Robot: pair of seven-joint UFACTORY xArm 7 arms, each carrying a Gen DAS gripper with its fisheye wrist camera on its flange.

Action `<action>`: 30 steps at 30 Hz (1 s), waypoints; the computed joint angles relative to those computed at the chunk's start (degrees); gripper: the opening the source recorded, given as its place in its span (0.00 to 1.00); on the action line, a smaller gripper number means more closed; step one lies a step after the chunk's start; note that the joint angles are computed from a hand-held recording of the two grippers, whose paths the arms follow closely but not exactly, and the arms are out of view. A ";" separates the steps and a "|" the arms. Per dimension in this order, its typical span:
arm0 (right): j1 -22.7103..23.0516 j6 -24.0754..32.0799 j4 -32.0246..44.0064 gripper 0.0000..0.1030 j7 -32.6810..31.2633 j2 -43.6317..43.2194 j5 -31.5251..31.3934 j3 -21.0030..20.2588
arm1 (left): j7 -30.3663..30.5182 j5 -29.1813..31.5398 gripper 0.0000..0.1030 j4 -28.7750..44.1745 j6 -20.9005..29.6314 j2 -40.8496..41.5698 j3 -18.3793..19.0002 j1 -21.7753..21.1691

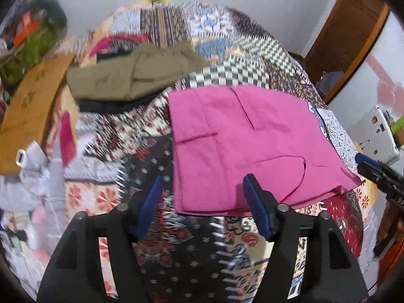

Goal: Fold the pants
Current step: 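Open both grippers and release the folded pink pants onto the quilt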

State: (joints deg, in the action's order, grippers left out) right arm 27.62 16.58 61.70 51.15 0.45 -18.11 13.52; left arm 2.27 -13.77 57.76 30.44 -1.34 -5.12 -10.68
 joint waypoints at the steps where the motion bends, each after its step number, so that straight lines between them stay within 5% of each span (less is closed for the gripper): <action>1: -0.01 -0.18 0.28 0.39 0.46 0.62 0.52 -0.02 | 0.44 -0.87 0.65 0.38 0.43 0.67 -0.13 -0.19; 7: 1.19 0.82 3.71 0.40 -6.70 5.84 8.66 0.48 | -5.25 9.60 0.68 -1.21 -1.36 1.93 -0.62 -0.85; 10: 1.97 2.77 4.44 0.40 -9.69 7.08 9.97 0.07 | -3.85 9.10 0.74 -3.83 -3.34 0.44 -0.31 -0.50; 22: 0.69 4.94 -4.16 0.37 -5.76 -0.89 4.57 -0.86 | -4.82 10.92 0.75 -6.51 -6.13 -0.89 -0.40 -0.27; 30: -1.99 3.43 -9.97 0.42 -4.52 -5.38 8.49 -0.08 | -5.95 12.14 0.75 -6.11 -5.00 -1.17 -0.53 -0.35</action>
State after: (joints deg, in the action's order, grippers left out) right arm 25.63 20.01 51.74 46.64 -4.92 -9.61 13.43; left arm -3.68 -1.63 51.65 25.44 -2.51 -5.65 -11.03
